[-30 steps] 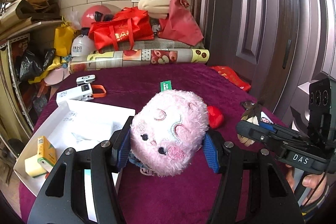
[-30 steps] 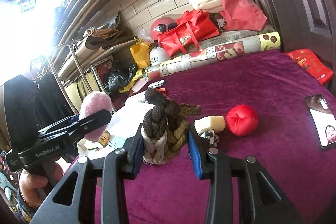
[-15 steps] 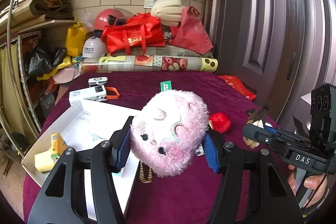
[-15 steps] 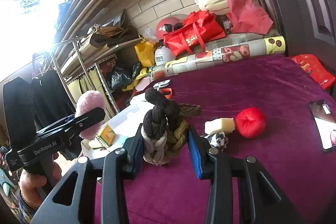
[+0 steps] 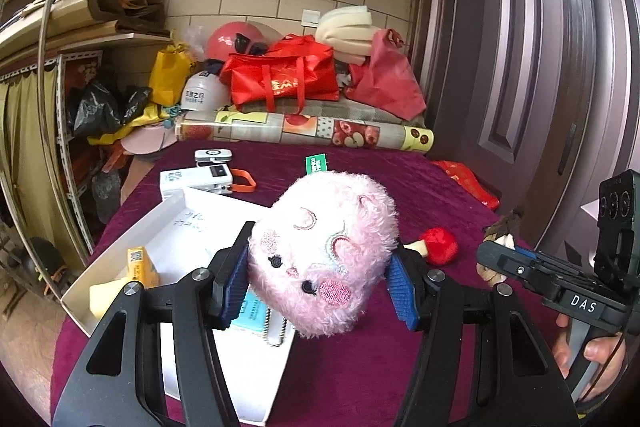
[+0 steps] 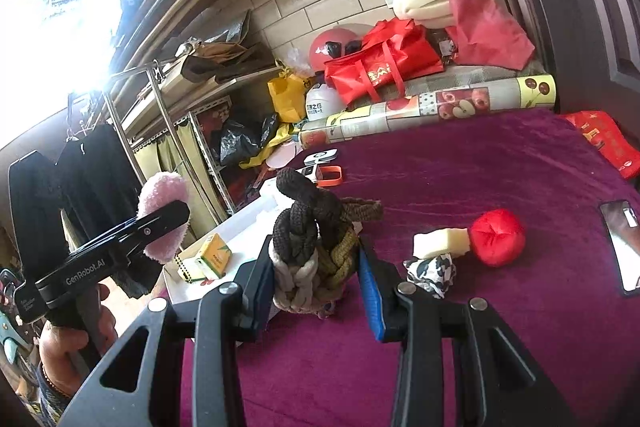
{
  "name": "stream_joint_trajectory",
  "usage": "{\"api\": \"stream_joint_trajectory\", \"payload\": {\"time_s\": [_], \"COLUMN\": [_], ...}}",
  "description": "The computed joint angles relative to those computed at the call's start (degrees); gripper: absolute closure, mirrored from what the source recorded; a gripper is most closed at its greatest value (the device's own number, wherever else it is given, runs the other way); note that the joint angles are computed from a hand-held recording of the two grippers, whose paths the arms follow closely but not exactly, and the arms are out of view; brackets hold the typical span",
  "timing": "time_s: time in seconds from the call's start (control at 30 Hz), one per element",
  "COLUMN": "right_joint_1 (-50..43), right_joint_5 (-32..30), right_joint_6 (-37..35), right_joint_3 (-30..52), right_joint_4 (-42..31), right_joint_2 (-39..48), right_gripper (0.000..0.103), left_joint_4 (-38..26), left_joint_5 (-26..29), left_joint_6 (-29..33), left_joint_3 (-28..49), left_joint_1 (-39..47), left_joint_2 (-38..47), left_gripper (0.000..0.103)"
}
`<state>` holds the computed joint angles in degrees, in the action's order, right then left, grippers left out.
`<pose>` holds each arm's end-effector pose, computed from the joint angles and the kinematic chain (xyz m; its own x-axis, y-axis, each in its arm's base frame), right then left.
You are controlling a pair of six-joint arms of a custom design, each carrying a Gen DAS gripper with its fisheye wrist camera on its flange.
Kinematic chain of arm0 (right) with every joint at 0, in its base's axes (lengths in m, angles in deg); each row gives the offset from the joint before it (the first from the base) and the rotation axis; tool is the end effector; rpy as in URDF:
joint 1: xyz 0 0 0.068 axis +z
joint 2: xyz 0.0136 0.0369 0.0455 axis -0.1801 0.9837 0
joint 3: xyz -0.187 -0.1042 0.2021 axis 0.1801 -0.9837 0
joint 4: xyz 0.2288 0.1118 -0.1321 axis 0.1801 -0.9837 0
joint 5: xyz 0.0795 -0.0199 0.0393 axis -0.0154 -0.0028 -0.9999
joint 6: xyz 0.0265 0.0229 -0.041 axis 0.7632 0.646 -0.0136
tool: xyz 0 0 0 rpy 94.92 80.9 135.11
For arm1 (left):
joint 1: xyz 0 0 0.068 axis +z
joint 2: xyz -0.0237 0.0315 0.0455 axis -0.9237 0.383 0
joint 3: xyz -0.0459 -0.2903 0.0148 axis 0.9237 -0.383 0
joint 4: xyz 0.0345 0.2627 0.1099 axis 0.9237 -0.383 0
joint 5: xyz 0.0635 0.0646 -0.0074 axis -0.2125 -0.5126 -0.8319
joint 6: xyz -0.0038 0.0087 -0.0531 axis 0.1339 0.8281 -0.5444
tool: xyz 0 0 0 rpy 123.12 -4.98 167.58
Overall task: Organize soft objects
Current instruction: 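Carry the plush pig and rope toy into the white tray and open both tools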
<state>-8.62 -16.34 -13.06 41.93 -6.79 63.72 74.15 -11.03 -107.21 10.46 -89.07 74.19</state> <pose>0.3750 0.0371 0.1225 -0.4401 -0.0671 -0.8954 -0.6855 0.6692 0.2868 0.2527 -0.0856 0.1693 -0.3542 -0.1779 -0.9181 -0.1002 0.9833 -0.1519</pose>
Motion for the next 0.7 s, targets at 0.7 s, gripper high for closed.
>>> {"api": "stream_joint_trajectory", "payload": {"time_s": [0.7], "right_joint_1": [3.2], "right_joint_5": [1.2], "right_joint_6": [0.4], "right_joint_3": [1.5], "right_joint_4": [-2.7], "right_joint_2": [-1.8], "right_gripper": [0.065], "left_joint_4": [-0.3], "left_joint_5": [0.6], "left_joint_6": [-1.1], "left_joint_3": [-4.5], "left_joint_1": [5.2], "left_joint_2": [-6.4], "left_gripper": [0.043]}}
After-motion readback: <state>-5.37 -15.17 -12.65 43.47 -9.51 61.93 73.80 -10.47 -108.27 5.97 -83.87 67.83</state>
